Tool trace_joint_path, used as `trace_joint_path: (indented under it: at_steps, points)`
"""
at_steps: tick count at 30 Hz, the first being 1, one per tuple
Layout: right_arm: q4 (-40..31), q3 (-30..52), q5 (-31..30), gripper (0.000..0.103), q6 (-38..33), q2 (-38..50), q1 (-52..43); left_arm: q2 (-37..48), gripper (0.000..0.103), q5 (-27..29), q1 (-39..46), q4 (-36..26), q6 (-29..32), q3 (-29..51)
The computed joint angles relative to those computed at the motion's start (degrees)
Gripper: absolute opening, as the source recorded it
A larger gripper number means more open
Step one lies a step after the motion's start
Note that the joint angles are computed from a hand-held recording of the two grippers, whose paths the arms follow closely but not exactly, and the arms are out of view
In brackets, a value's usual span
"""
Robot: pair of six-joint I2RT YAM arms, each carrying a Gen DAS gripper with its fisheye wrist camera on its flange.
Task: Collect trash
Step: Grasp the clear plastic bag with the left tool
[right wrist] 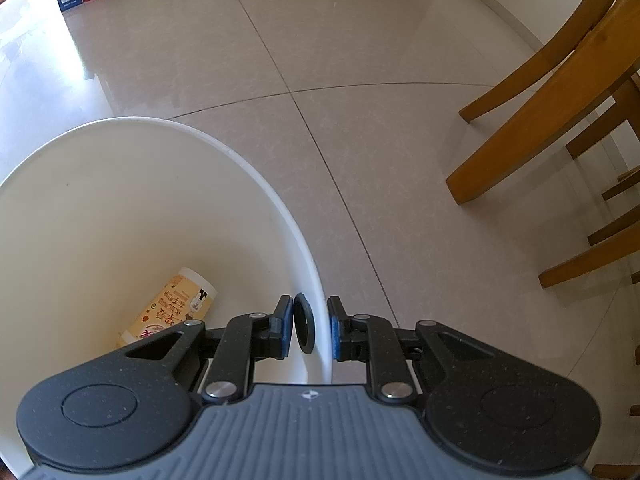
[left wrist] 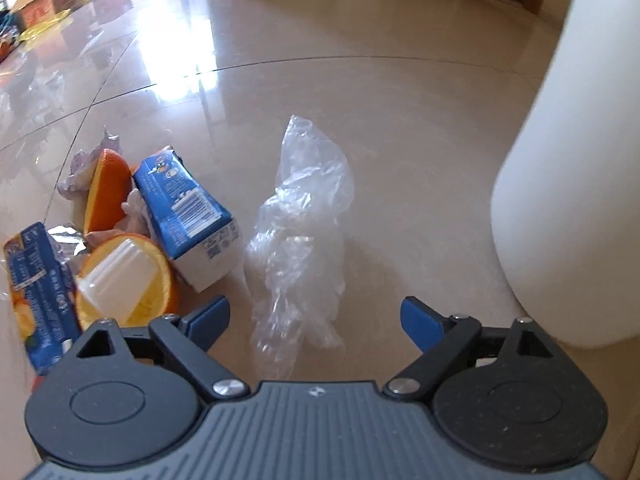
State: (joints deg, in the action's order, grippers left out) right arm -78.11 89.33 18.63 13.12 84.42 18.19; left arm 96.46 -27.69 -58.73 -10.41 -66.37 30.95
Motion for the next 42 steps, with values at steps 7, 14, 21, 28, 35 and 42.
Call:
trace_joint_path:
  at_steps: [7, 14, 21, 28, 35, 42]
  points:
    - [-0.12, 0.25, 0.14, 0.021, 0.36, 0.15, 0.23, 6.11, 0.072, -0.31, 3.33, 3.72, 2.08, 2.68]
    - [0.18, -0.33, 0.76, 0.022, 0.54, -0.12, 1.0, 4.77, 0.044, 1.14, 2.27, 3.55, 1.32, 1.74]
    - [0.17, -0.42, 0.86, 0.022, 0.34, -0.2, 1.26, 1.16, 0.055, 3.47, -5.06, 1.52, 1.32, -1.29]
    - [0.05, -0.01, 0.6, 0.021, 0.01, -0.1, 0.82, 3.0, 0.083, -0.22, -6.84, -2.87, -0.71, 1.71]
    - [0.12, -0.11, 0.63, 0.022, 0.01, -0.13, 0.82, 5.29, 0.081, -1.62, -2.41, -3.47, 3.58, 5.2]
    - [0.14, -0.32, 0.69, 0.022, -0.02, -0.28, 0.9, 1.77, 0.048, 1.09, -0.63, -3.99, 6.36, 4.22]
